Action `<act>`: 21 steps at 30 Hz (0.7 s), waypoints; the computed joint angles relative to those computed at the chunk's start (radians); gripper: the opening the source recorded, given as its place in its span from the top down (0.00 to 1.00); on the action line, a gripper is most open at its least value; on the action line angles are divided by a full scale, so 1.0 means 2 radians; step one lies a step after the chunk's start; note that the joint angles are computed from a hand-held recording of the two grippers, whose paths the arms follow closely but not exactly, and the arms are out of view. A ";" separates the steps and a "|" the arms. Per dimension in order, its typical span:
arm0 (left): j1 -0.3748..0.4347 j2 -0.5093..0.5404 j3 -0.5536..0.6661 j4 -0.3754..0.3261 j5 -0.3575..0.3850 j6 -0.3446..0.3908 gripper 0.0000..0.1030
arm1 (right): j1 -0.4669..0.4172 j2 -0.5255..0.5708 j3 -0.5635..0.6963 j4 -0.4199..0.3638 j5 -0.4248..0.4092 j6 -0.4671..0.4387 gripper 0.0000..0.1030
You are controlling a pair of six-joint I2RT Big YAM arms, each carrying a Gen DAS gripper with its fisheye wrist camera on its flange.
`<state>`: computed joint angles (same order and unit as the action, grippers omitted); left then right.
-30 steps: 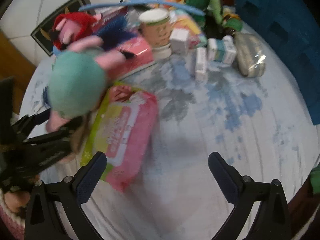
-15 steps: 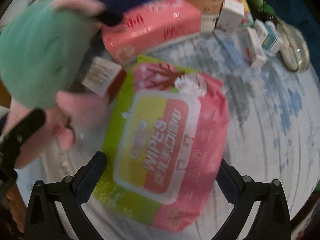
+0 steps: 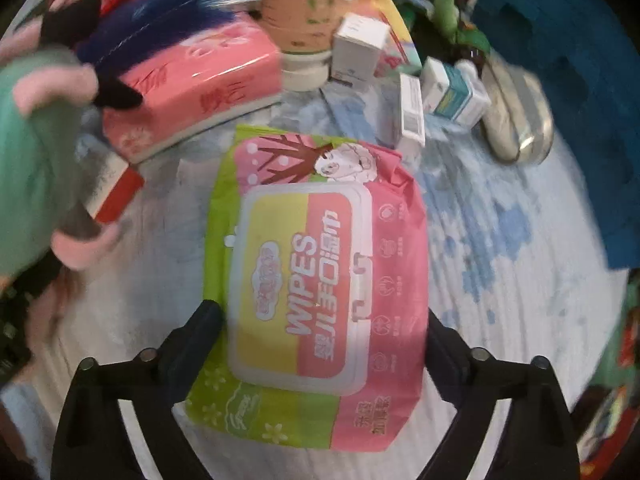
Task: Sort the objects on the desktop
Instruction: 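Grasp the pink pig plush with left tool while right tool grasps the pink wipes package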
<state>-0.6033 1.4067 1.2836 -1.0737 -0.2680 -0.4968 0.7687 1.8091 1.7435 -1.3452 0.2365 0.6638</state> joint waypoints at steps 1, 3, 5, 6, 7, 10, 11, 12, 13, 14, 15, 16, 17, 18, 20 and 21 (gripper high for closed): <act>0.000 0.003 0.003 -0.002 -0.001 -0.001 0.28 | -0.002 -0.002 -0.006 0.007 -0.010 0.007 0.00; 0.001 0.010 0.010 -0.004 0.001 -0.006 0.28 | -0.003 -0.004 -0.016 0.024 -0.038 0.017 0.00; 0.004 0.005 0.008 0.001 0.010 -0.011 0.31 | 0.002 0.000 -0.014 0.024 -0.029 0.015 0.00; 0.003 0.000 0.006 0.002 0.011 -0.013 0.33 | 0.006 0.000 -0.013 0.028 -0.021 0.007 0.03; 0.004 -0.006 0.003 0.005 0.015 -0.013 0.34 | 0.008 0.000 -0.013 0.029 -0.019 0.003 0.07; 0.002 -0.019 0.001 0.007 0.022 -0.025 0.35 | 0.016 -0.010 -0.015 0.029 -0.008 -0.001 0.23; 0.000 -0.024 0.000 0.008 0.021 -0.027 0.35 | 0.016 -0.019 -0.022 0.034 -0.009 0.000 0.25; -0.004 -0.032 -0.001 0.007 0.019 -0.031 0.35 | 0.016 -0.026 -0.028 0.039 -0.013 0.003 0.26; -0.009 -0.038 -0.001 0.006 0.017 -0.035 0.35 | 0.016 -0.033 -0.034 0.042 -0.015 0.008 0.26; -0.011 -0.042 0.000 0.005 0.015 -0.036 0.35 | 0.018 -0.043 -0.041 0.045 -0.011 0.012 0.26; -0.016 -0.048 0.001 0.003 0.011 -0.040 0.35 | 0.020 -0.049 -0.045 0.045 -0.006 0.013 0.26; -0.020 -0.051 0.004 0.001 0.008 -0.044 0.35 | 0.023 -0.058 -0.051 0.048 0.000 0.015 0.26; -0.026 -0.056 0.006 -0.001 0.005 -0.048 0.35 | 0.025 -0.068 -0.057 0.051 0.003 0.018 0.26; -0.031 -0.059 0.009 -0.002 0.000 -0.052 0.35 | 0.027 -0.078 -0.062 0.054 0.008 0.020 0.26; -0.040 -0.064 0.013 -0.002 -0.009 -0.057 0.35 | 0.030 -0.100 -0.070 0.056 0.022 0.016 0.26; -0.046 -0.068 0.016 -0.002 -0.014 -0.060 0.35 | 0.031 -0.114 -0.077 0.058 0.032 0.011 0.26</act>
